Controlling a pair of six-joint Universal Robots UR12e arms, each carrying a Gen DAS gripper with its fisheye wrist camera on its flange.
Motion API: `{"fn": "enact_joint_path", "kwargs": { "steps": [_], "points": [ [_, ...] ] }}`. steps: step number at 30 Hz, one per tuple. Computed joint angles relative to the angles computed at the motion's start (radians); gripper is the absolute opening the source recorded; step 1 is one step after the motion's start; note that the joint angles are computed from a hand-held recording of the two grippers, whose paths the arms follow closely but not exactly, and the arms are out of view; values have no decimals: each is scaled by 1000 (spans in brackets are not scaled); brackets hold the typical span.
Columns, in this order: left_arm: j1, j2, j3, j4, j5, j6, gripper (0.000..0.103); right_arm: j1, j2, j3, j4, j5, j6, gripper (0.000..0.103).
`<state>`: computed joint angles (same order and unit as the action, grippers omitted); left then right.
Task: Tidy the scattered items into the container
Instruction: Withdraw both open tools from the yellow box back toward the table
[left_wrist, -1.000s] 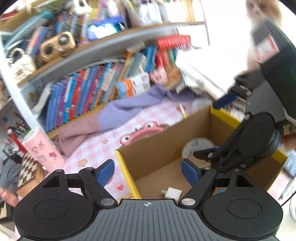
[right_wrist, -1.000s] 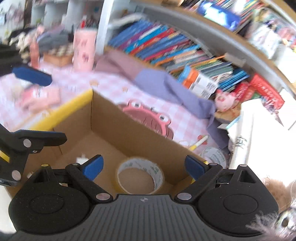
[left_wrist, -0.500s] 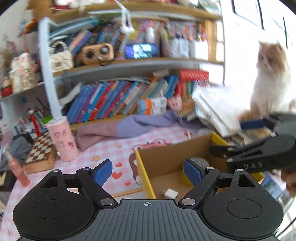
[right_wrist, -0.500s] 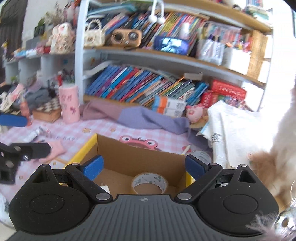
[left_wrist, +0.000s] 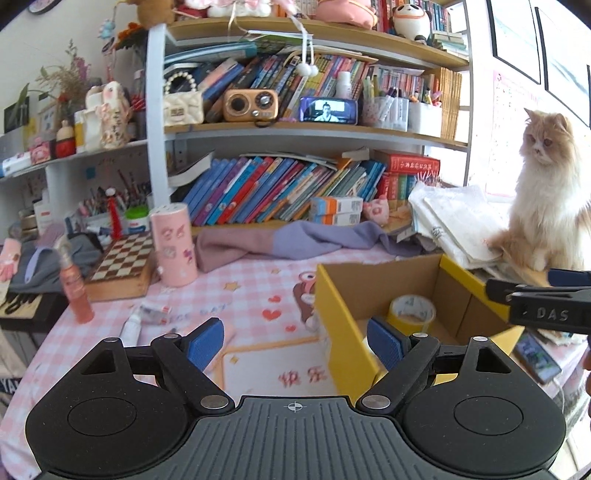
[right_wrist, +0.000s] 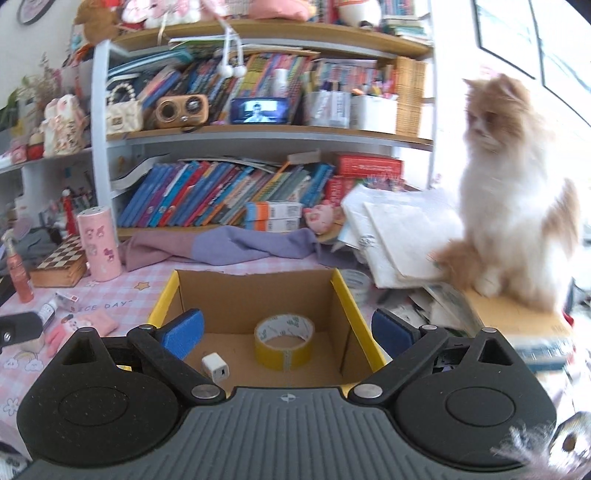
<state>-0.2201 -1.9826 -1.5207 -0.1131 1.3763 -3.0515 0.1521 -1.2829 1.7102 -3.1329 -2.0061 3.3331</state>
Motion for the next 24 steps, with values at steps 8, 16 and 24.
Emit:
{"fn": "enact_joint_path", "kwargs": {
  "steps": [8, 16, 24],
  "points": [
    [35, 50, -94, 10, -15, 26, 87, 83, -16, 50, 43, -120, 120, 98],
    [68, 93, -158, -41, -67, 69, 87, 140, -26, 65, 118, -137, 157, 99],
    [95, 131, -206, -113, -88, 105, 87, 175, -40, 76, 223, -118, 238, 99]
  ]
}}
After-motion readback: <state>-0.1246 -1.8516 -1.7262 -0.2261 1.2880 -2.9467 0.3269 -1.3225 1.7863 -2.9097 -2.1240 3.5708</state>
